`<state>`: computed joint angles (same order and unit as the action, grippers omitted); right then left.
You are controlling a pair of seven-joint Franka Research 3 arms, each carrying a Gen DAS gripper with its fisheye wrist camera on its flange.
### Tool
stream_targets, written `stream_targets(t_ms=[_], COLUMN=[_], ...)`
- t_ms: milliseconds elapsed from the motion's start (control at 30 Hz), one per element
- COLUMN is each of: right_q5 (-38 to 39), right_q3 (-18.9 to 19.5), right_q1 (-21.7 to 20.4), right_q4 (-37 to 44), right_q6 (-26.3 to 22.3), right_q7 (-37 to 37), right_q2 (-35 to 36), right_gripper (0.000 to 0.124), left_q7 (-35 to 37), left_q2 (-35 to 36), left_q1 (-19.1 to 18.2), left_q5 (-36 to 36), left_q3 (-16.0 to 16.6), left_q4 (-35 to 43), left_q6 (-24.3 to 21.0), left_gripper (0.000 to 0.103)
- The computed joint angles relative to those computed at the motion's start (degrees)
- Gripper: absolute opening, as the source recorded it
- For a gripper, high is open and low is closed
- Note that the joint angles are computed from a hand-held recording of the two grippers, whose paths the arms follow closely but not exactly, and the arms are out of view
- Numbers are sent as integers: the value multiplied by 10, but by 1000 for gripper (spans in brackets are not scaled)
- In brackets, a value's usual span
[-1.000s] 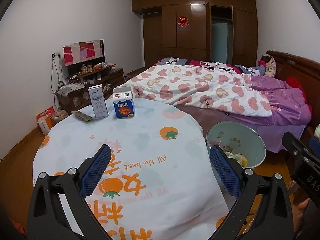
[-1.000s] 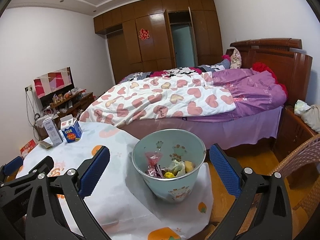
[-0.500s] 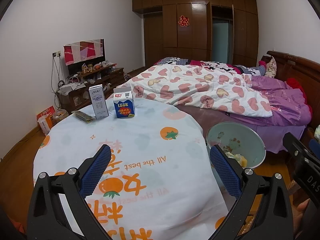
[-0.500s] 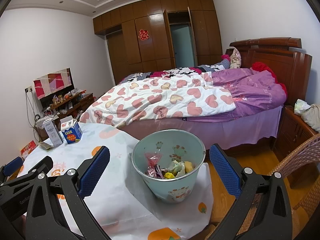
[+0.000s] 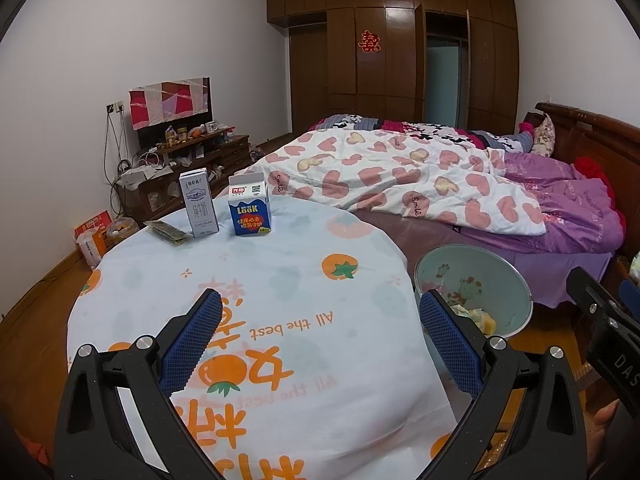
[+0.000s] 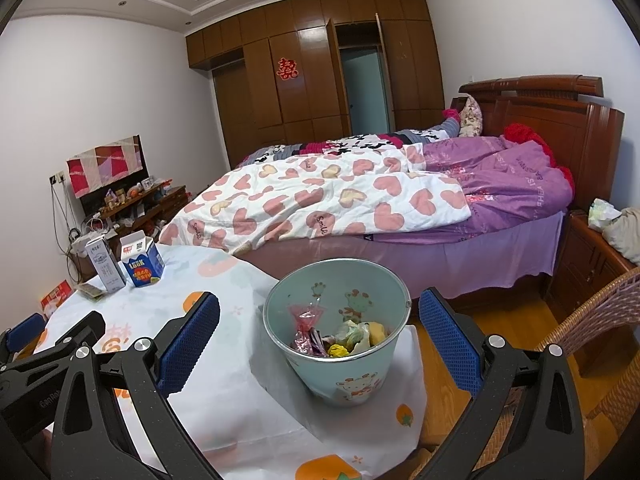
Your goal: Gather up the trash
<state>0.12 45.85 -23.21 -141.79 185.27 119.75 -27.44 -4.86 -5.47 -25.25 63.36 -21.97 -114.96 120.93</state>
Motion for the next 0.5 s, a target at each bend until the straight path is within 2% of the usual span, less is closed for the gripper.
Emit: stream_targets(t_ms=[233,500], right_q5=[0,-3], right_q3=[2,-3], right_q1=[-2,2], right_q4=[0,0], right_q6=[-1,-2], right_q7=[2,2], right_q2=[-1,-1], right_gripper=[98,98], left_q7=[0,-8], left_q2=[-1,1], left_q1=[0,-1], left_q5=[0,5], left_q3=[1,-2], left_q4=[-1,1], left_q6=[3,-9], left_gripper=[97,90])
